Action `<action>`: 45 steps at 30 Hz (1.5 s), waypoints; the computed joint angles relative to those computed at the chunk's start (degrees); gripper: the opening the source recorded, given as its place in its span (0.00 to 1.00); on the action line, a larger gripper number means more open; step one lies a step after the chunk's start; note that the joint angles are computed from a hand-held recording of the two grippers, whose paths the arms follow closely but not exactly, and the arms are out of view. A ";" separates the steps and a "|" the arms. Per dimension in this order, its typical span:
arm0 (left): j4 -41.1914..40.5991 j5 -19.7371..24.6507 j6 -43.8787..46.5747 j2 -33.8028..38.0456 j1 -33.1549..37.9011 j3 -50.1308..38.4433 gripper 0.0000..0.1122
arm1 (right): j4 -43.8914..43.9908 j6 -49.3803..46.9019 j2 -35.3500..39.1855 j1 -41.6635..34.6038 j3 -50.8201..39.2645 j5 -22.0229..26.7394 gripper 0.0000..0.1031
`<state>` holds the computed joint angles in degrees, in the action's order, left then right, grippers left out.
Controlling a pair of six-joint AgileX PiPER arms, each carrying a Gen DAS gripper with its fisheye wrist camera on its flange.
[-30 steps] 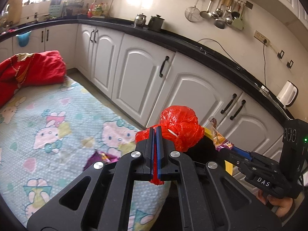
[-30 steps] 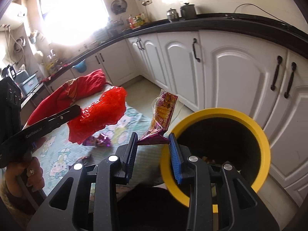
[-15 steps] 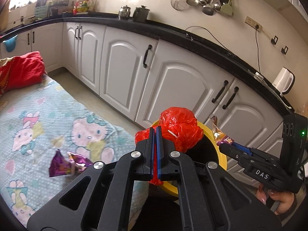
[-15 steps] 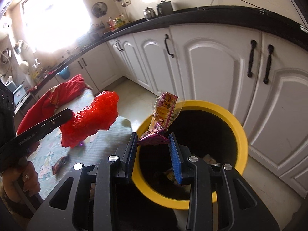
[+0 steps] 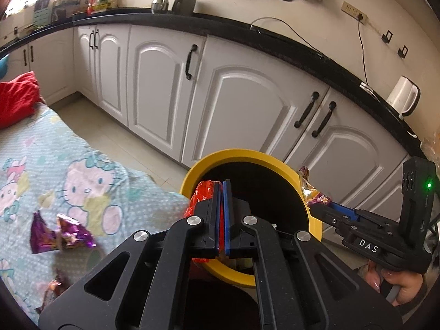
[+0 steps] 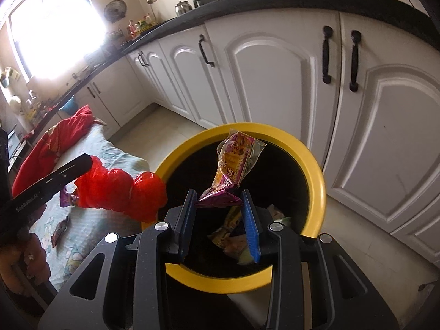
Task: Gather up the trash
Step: 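Open both tools to drop the net bag and wrapper into the bin, then move both tools back over the chocolate bar and purple wrapper on the bed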
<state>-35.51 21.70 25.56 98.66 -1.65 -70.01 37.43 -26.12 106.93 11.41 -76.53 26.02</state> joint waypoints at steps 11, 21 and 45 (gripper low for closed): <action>1.54 0.95 -2.74 5.58 -2.21 -4.67 0.04 | 2.27 -1.17 2.06 -1.54 -1.16 2.15 0.33; 2.28 -0.60 -2.94 3.43 -1.03 -2.25 0.48 | 1.50 -0.71 0.98 -0.69 0.33 0.52 0.48; 0.44 -6.21 3.74 -11.01 8.48 11.75 0.82 | 9.90 -11.79 -5.86 6.40 2.71 -5.07 0.61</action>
<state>-35.07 15.49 29.30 87.65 6.83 -58.26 47.33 -37.91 101.07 17.81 -73.82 20.96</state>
